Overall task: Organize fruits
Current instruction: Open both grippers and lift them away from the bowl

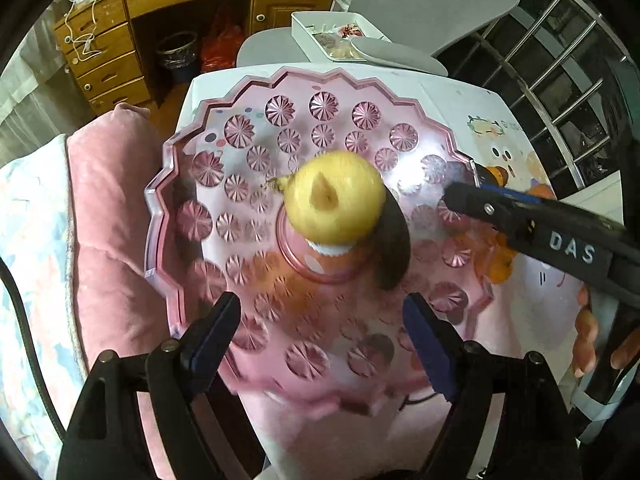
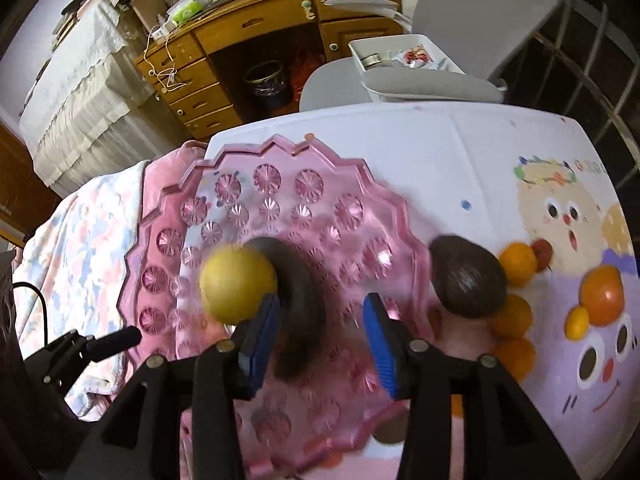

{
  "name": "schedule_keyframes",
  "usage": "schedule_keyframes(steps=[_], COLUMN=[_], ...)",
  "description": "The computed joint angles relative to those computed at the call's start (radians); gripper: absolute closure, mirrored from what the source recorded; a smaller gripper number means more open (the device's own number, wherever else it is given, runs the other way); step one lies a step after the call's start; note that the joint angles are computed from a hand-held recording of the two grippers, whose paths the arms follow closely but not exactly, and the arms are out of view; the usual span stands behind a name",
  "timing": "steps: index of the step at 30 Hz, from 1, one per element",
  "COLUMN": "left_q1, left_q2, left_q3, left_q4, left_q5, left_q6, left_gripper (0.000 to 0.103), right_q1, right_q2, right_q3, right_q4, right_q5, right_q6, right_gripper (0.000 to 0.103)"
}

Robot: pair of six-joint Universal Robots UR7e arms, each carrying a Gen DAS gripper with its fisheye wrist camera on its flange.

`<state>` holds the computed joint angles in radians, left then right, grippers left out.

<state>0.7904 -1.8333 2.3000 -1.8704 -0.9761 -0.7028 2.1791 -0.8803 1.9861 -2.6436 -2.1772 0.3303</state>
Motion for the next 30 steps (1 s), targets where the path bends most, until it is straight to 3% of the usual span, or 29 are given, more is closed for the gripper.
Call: schedule_keyframes(steps=[7,15,23,30], left_q1=[-0.142,-0.326,-0.477,-0.524], left_q2=[-0.063,-0.101,-0.019,0.112], left_q3=[0.001,0.007,0.011,0.015], left_q4=[0.158,0.277,0.295,0.182], left_q5=[-0.009,-0.021,-0.051,-0.063], left_q6=[-0.191,-0.441,-0.636,-0.742], left_gripper=[0.021,0.021,0.021,0.021], right_q1=[0.012,0.010,-0.014,-0.059], right_q2=[-0.111,-0.279,-0.465,-0.628], right_q3=[0.089,0.211,0.332,0.371], right_q4=[0.051,0.086,0.082,0.180], right_q5=[0.019,0.046,0.040,0.056], right_q6=[0.067,0.069,-0.019,-0.156], right_gripper=[0.059,0.059,0.059,0.058])
